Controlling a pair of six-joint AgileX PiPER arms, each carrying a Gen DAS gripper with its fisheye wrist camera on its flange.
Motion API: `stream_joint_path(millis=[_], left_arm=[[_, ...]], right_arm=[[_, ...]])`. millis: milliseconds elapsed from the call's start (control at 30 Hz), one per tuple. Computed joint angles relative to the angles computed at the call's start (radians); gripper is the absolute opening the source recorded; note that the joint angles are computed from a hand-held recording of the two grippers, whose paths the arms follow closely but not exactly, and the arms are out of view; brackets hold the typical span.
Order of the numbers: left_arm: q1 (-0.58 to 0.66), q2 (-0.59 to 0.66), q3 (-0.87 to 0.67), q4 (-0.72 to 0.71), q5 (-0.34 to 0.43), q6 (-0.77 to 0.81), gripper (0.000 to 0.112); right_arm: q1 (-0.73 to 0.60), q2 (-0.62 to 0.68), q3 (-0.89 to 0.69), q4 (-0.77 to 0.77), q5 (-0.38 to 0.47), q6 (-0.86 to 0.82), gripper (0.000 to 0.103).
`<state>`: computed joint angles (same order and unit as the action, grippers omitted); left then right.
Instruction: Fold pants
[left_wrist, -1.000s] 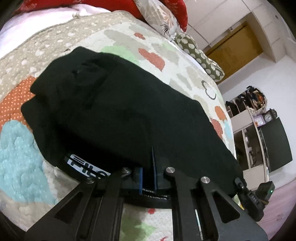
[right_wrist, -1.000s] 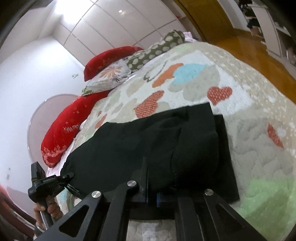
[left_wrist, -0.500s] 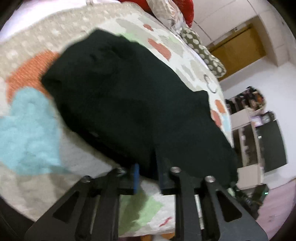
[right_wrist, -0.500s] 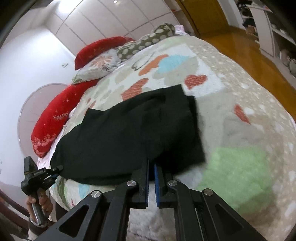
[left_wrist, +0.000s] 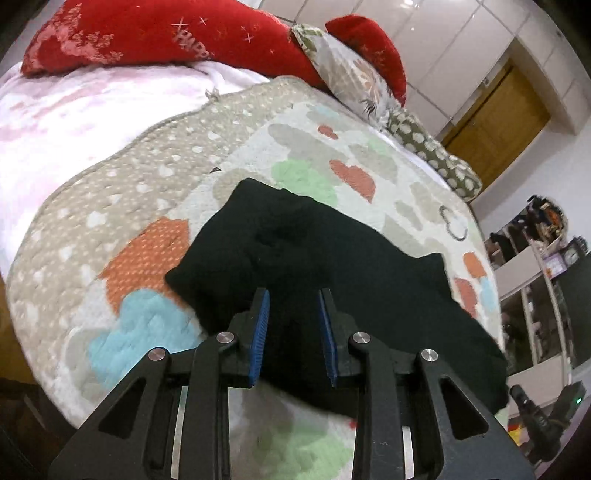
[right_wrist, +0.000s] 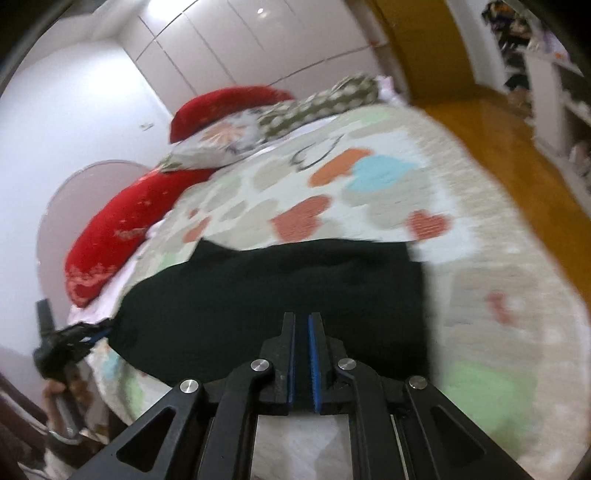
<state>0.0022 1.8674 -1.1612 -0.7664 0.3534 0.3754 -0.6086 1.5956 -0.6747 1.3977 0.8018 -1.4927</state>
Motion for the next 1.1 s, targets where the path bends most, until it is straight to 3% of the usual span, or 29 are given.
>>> stream_joint_path(millis=[67, 100, 167, 200, 300, 433, 500, 600, 700, 733, 767, 833, 867, 900, 1100], left_arm=[[-0.003, 0.055, -0.049, 0.085, 0.019, -0.084, 0.024], [0.004, 0.084, -0.067, 0.088, 0.033, -0.090, 0.024], [0.022, 0.120, -0.070, 0.018, 0.045, -0.022, 0.025], [0.032, 0.127, -0.060, -0.051, 0.041, 0.054, 0.025], [0.029, 0.114, -0.048, -0.055, 0.034, 0.071, 0.025], [0.018, 0.074, -0.035, -0.009, 0.027, -0.001, 0.025], [0.010, 0.038, -0.006, -0.054, 0.006, 0.036, 0.026], [-0.010, -0.010, 0.025, -0.101, -0.025, 0.064, 0.026], [-0.034, -0.035, 0.018, -0.060, -0.014, 0.038, 0.026], [-0.043, -0.039, 0.012, -0.046, -0.007, 0.029, 0.031], [-0.049, -0.040, 0.008, -0.063, 0.002, 0.051, 0.048], [-0.062, -0.036, 0.000, -0.152, 0.031, 0.144, 0.065], [-0.073, -0.032, -0.006, -0.177, 0.038, 0.166, 0.065], [-0.093, -0.025, -0.018, -0.179, 0.046, 0.171, 0.065], [-0.199, 0.072, -0.172, -0.086, 0.157, 0.101, 0.065]], right_arm=[[0.063, 0.067, -0.041, 0.030, -0.024, 0.021, 0.006], [0.099, 0.084, -0.055, 0.047, -0.080, 0.024, 0.006], [0.150, 0.119, -0.078, 0.056, -0.208, 0.043, 0.006], [0.147, 0.143, -0.092, 0.030, -0.221, 0.074, 0.006], [0.092, 0.183, -0.101, 0.034, -0.147, 0.064, 0.006], [0.043, 0.081, -0.053, -0.023, -0.158, 0.093, 0.007], [-0.006, 0.042, -0.022, -0.027, -0.140, 0.070, 0.013], [-0.032, 0.075, -0.010, -0.025, -0.151, 0.028, 0.019], [-0.082, 0.063, 0.008, -0.025, -0.091, 0.009, 0.019], [-0.098, 0.045, 0.016, -0.032, -0.074, 0.010, 0.020], [-0.123, 0.025, 0.022, -0.043, -0.048, 0.012, 0.022], [-0.152, -0.010, 0.036, -0.056, -0.041, 0.021, 0.033], [-0.175, -0.027, 0.047, -0.061, -0.043, 0.019, 0.043], [-0.192, -0.035, 0.057, -0.062, -0.041, 0.011, 0.046], [-0.217, 0.026, 0.059, -0.113, -0.029, 0.022, 0.046]])
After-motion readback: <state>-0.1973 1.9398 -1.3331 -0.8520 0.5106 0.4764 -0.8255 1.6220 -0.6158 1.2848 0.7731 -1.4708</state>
